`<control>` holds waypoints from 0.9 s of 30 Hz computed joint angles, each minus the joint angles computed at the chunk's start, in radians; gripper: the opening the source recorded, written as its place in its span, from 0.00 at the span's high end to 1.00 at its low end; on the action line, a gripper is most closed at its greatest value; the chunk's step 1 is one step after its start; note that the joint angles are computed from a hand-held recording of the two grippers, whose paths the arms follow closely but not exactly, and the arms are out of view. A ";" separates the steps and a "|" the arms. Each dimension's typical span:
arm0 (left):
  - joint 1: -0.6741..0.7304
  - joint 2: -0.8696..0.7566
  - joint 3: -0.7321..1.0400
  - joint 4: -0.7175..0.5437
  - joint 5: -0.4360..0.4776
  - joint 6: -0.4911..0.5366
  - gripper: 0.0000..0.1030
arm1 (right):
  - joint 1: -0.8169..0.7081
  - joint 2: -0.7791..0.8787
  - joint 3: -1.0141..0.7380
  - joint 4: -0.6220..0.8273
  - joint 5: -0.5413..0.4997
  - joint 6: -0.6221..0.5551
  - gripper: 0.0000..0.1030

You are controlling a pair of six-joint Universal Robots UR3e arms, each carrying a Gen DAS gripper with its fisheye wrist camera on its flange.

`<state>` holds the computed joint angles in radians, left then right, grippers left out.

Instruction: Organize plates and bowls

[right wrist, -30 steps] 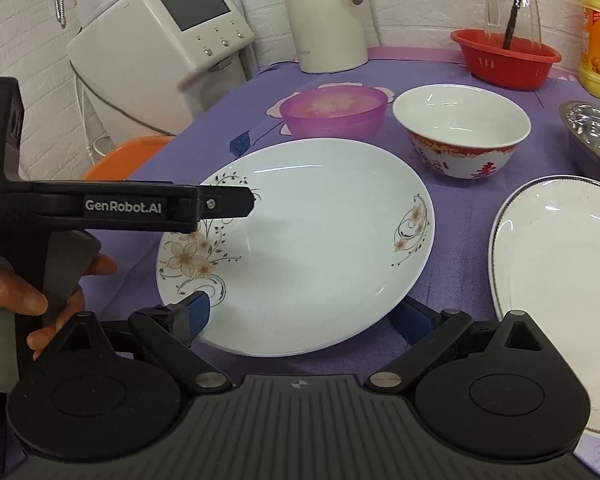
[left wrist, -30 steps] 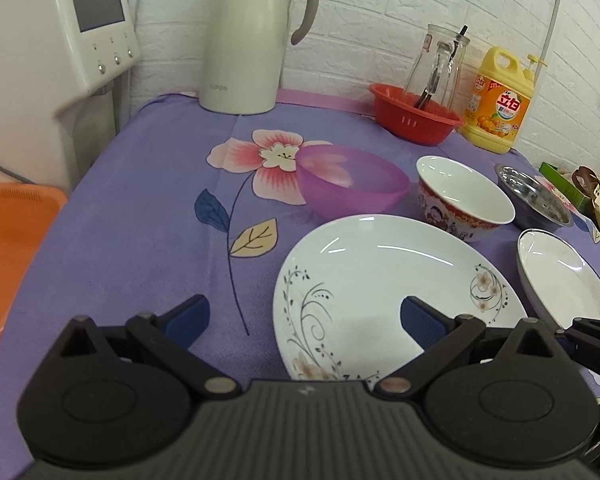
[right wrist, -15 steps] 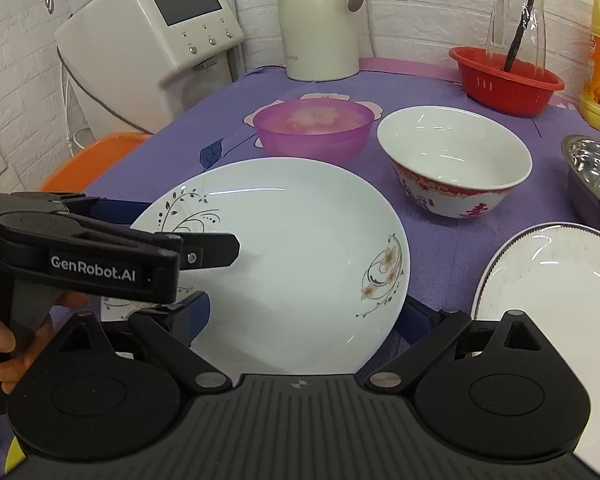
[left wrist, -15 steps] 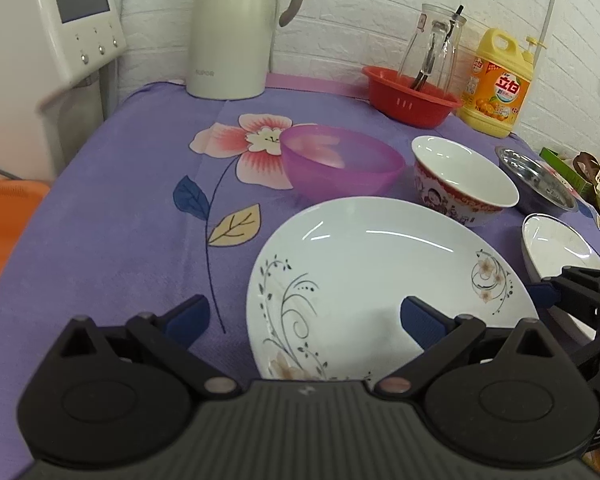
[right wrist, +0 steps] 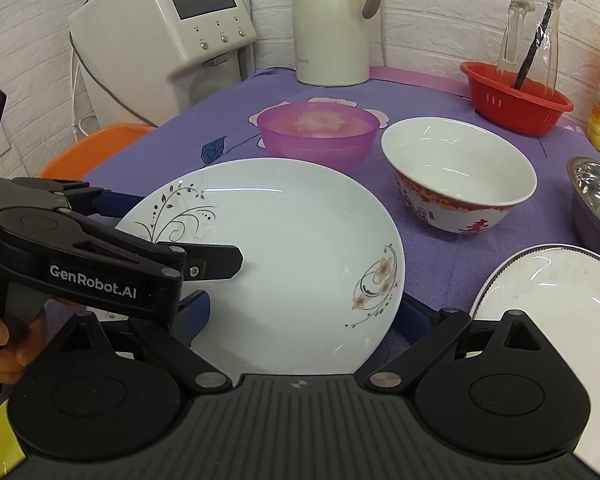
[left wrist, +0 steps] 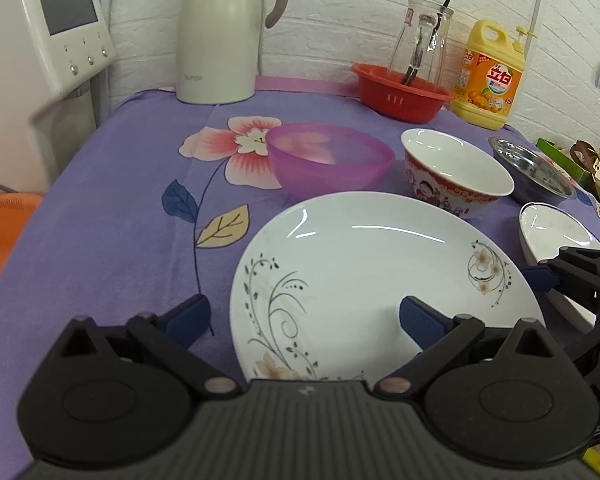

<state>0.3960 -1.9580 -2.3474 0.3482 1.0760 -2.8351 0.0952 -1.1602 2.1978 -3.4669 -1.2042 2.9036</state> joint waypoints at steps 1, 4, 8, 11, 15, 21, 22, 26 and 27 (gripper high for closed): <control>-0.003 -0.004 0.001 0.005 0.001 -0.003 0.03 | 0.001 0.004 -0.002 -0.003 0.003 0.002 0.00; -0.007 -0.003 0.000 0.004 -0.001 -0.002 0.07 | 0.007 0.010 -0.012 0.001 0.006 -0.004 0.00; -0.021 0.000 0.008 -0.007 -0.004 0.008 0.16 | -0.004 0.010 -0.010 0.004 0.024 -0.021 0.00; -0.040 0.007 0.023 -0.027 0.021 -0.009 0.17 | -0.003 0.013 -0.009 -0.003 0.022 -0.019 0.00; -0.028 0.056 0.031 -0.103 0.001 -0.034 0.17 | 0.030 -0.001 -0.040 0.048 -0.033 0.028 0.00; -0.025 0.125 0.002 -0.121 0.001 -0.035 0.17 | 0.028 -0.058 0.009 0.015 -0.030 0.061 0.00; -0.021 0.138 -0.002 -0.132 -0.005 -0.037 0.17 | 0.030 -0.068 0.018 0.009 -0.033 0.066 0.00; -0.010 0.190 -0.018 -0.150 -0.013 -0.052 0.17 | 0.041 -0.097 0.034 -0.010 -0.049 0.084 0.00; -0.009 0.207 -0.026 -0.152 -0.010 -0.052 0.17 | 0.046 -0.102 0.037 -0.011 -0.057 0.084 0.00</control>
<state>0.3865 -1.7512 -2.3736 0.1962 1.0659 -2.8867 0.1412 -1.2620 2.2345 -3.4782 -1.2612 2.9874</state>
